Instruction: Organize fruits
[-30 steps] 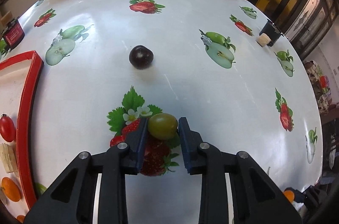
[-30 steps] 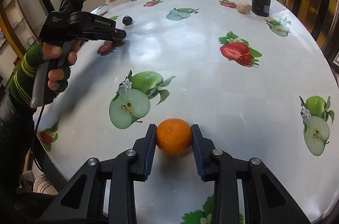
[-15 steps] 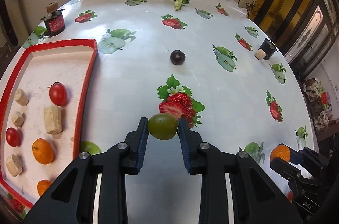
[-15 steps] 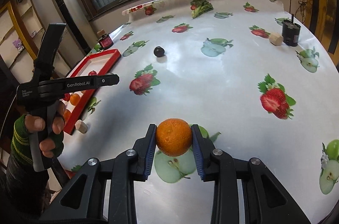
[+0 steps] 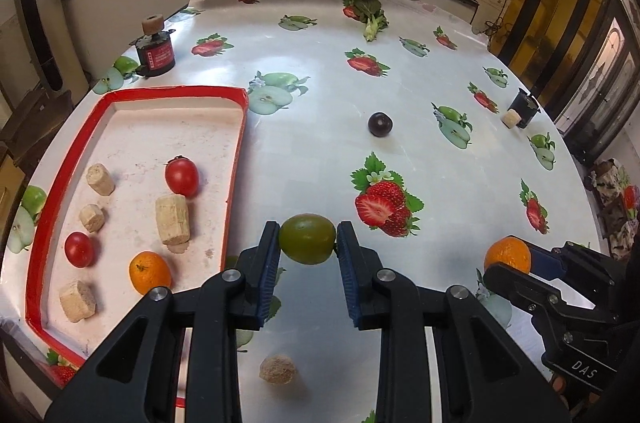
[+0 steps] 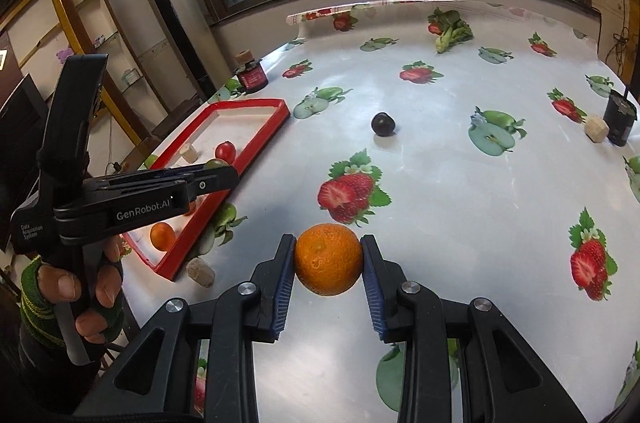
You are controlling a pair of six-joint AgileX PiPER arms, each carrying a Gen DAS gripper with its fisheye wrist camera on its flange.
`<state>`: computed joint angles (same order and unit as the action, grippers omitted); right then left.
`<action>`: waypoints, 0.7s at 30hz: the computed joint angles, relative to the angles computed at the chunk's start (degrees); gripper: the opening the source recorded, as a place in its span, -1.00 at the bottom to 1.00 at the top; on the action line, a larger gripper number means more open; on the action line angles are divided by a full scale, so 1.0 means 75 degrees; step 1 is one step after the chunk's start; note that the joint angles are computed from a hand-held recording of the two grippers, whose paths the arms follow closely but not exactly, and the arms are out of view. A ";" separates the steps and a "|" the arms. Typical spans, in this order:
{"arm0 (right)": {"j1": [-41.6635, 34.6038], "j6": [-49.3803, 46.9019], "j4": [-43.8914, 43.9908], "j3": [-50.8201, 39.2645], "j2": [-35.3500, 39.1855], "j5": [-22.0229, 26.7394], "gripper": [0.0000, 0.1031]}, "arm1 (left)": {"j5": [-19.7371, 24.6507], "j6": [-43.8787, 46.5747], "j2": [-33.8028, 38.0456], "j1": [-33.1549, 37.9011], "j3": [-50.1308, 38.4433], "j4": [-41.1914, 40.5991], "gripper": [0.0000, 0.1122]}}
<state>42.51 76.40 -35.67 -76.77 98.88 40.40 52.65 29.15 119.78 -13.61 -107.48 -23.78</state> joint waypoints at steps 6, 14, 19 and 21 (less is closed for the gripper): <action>-0.0140 -0.0919 0.0512 -0.0997 0.0614 -0.0050 -0.36 | 0.0002 0.0027 -0.0035 0.0224 -0.0056 0.0015 -0.53; -0.0239 -0.1853 0.1028 -0.2288 0.1368 0.0075 -0.36 | 0.0134 -0.0007 0.0118 0.0515 -0.0302 0.0032 -0.53; -0.0293 -0.2420 0.1345 -0.3109 0.1848 0.0299 -0.36 | 0.0280 -0.0074 0.0275 0.0690 -0.0566 0.0072 -0.53; -0.0321 -0.2625 0.1468 -0.3436 0.2059 0.0411 -0.36 | 0.0324 -0.0101 0.0329 0.0755 -0.0686 0.0109 -0.53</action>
<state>40.10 56.72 -24.66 -102.54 114.31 43.48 55.08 28.39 122.25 -7.94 -112.62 -22.96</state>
